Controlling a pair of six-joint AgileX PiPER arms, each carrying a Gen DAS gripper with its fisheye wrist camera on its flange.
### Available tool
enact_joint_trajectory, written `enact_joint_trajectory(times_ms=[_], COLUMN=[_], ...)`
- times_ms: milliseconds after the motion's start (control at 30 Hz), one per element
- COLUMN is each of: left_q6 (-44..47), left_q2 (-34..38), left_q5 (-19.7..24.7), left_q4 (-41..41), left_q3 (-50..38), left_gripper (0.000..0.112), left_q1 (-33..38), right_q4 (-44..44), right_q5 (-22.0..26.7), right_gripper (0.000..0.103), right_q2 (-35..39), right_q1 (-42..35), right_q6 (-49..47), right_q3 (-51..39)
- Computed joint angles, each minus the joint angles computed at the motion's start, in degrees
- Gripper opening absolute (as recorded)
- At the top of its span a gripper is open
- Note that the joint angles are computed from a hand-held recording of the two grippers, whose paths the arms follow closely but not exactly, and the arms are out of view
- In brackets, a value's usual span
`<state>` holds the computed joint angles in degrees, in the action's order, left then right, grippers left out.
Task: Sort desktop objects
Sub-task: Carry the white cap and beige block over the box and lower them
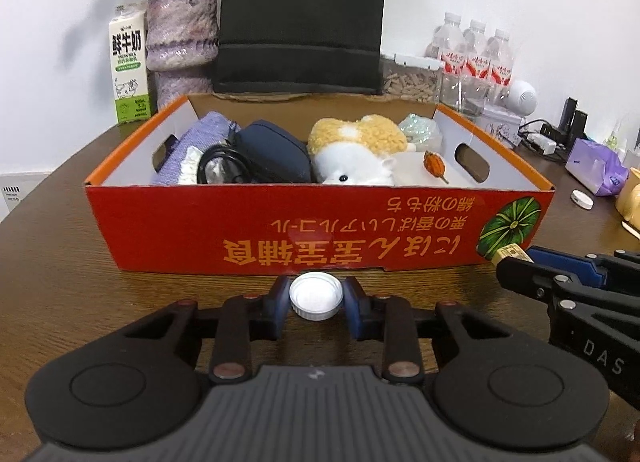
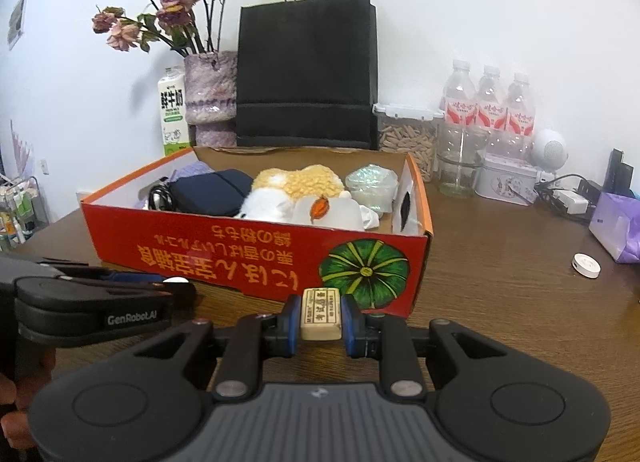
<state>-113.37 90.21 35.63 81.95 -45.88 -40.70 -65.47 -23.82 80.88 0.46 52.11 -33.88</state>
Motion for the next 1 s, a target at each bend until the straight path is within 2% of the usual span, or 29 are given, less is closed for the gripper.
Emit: enact_joint_trajectory(times_ms=[233,433,667,900,1000], left_q6=[-4.4,-3.6,-3.1,-3.7,-5.6], left_q2=[-6.5,-11.2,-13.1,-9.8,-7.5], left_q5=[3.1,4.9,2.8,-0.6,-2.2], left_q4=[4.4,6.2,10.1,14.2,16.7], left_q3=[4.8,5.9,4.7,1.6,0.5], left_gripper=[0.030,0.030,0.030,0.030,0.030], left_q1=[-3.1,-2.3,3.5,9.5,12.0], right_q4=[2.3,9.0,25.3,43.2,45.8], right_q5=[-2.2,1.0,6.5,9.1,9.3], right_gripper=[0.020,0.020,0.020,0.020,0.020], right_q2=[-5.1,-6.7,-4.2,1.9,5.0], right_q1=[1.3,6.6,14.0,18.3,18.9], right_q6=[0.2,-1.5,-13.2,-28.5,-30.6], right_q3=[2.7,1.2,-4.1,-10.9,-13.6])
